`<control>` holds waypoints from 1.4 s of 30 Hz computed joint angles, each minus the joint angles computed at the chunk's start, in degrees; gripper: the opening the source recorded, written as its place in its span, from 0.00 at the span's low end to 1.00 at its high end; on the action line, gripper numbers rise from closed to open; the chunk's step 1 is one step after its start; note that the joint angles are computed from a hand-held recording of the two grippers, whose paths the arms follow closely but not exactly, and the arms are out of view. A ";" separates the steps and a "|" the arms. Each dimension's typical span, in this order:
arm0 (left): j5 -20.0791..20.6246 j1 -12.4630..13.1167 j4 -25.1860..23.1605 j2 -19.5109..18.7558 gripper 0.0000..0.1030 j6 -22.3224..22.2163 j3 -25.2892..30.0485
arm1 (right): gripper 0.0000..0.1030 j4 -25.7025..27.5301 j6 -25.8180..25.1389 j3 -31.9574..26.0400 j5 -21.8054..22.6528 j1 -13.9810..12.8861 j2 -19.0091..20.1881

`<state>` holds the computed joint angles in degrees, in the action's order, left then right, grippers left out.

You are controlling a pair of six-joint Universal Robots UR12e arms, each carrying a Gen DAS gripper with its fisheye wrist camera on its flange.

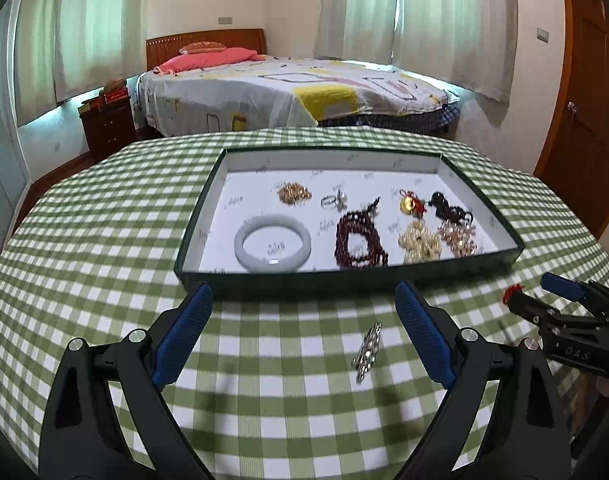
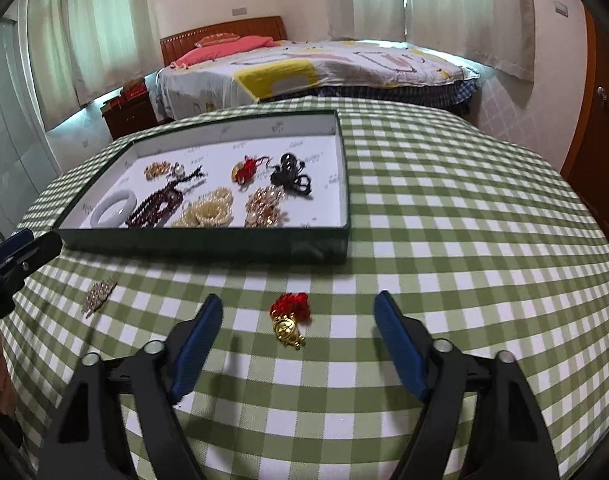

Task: Organize jewelry
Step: 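Move the left tool to the silver rhinestone brooch while the right tool grasps the red-and-gold charm, then grasp the silver rhinestone brooch with the left tool while the right tool holds the red-and-gold charm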

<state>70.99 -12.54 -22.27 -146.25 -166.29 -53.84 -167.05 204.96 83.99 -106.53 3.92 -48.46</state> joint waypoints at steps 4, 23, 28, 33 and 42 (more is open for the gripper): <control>0.36 0.10 -0.25 0.18 0.88 -0.01 -0.64 | 0.55 0.67 -0.13 -0.42 0.81 -0.08 0.29; -1.08 -0.26 -2.67 0.90 0.88 2.10 -2.39 | 0.18 1.27 -1.45 -0.92 2.82 -0.17 0.79; -1.53 -0.59 -4.56 0.87 0.87 3.48 -2.15 | 0.17 0.19 -1.33 -0.23 3.22 -0.11 0.57; -1.36 -0.90 -7.89 0.19 0.71 4.30 -0.60 | 0.17 -0.86 -0.84 0.45 3.95 -0.24 0.33; -2.33 -1.06 -11.86 -0.39 0.37 7.00 0.71 | 0.17 -1.52 -0.71 0.75 4.06 -0.27 0.27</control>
